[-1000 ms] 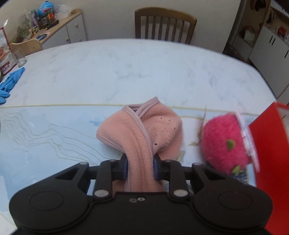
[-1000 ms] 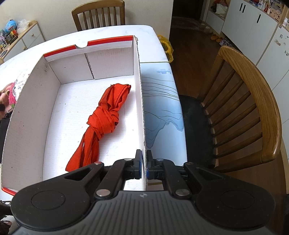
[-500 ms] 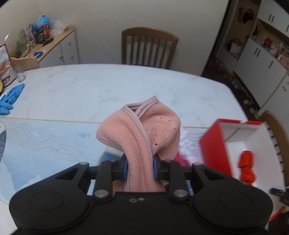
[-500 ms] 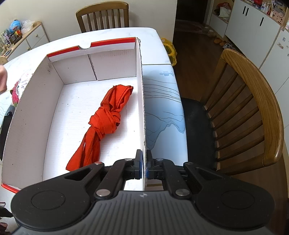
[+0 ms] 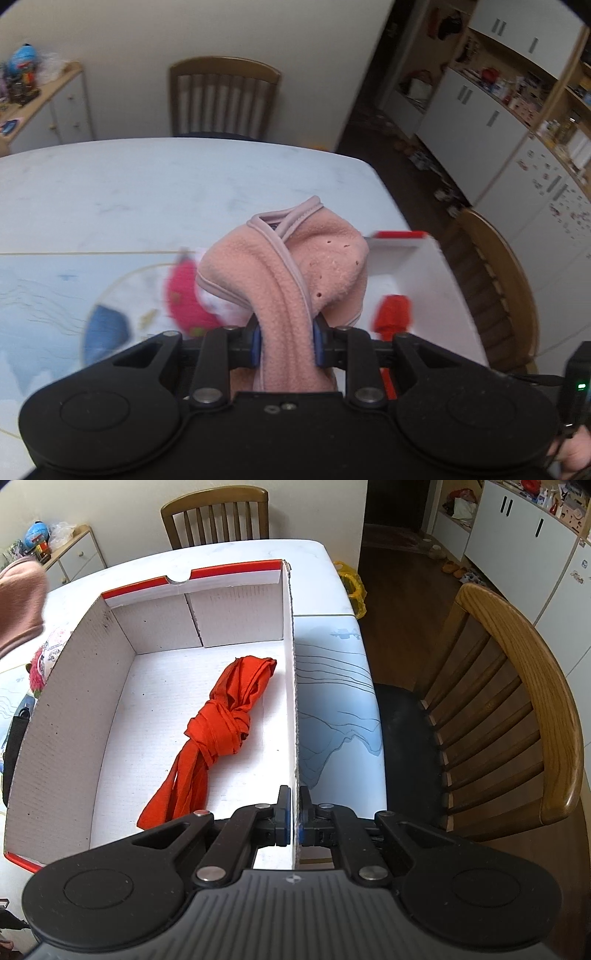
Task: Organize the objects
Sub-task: 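Carry the pink fleece hat into the box over the umbrella and release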
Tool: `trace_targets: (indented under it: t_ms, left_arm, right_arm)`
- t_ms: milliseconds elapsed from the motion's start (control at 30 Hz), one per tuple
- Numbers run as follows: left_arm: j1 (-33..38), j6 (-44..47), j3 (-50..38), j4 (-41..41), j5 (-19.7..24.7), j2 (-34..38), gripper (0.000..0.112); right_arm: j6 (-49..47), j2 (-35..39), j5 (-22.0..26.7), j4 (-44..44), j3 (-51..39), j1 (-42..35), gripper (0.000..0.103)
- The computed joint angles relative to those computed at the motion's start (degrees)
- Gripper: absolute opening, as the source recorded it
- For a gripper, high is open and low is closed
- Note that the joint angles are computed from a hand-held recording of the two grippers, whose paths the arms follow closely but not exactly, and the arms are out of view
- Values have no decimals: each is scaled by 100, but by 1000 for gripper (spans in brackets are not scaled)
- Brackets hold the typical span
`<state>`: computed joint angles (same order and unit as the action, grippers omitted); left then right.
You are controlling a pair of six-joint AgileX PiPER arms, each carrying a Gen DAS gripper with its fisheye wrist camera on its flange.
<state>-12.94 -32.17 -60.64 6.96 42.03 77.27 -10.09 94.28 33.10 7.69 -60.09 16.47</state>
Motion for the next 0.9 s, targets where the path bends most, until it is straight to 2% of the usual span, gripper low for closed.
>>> trace_targets:
  t_ms: [367, 567, 900]
  left_arm:
    - [-1223, -669, -1241, 249, 44, 1341, 24]
    - [-1241, -730, -1752, -206, 113, 2130, 24]
    - [-1376, -1536, -2540, 322, 453, 3206, 24]
  right_arm:
    - [-258, 13, 7, 204, -1, -65, 3]
    - [-446, 38, 61, 304, -43, -95, 3]
    - [-860, 49, 70, 515, -35, -176, 3]
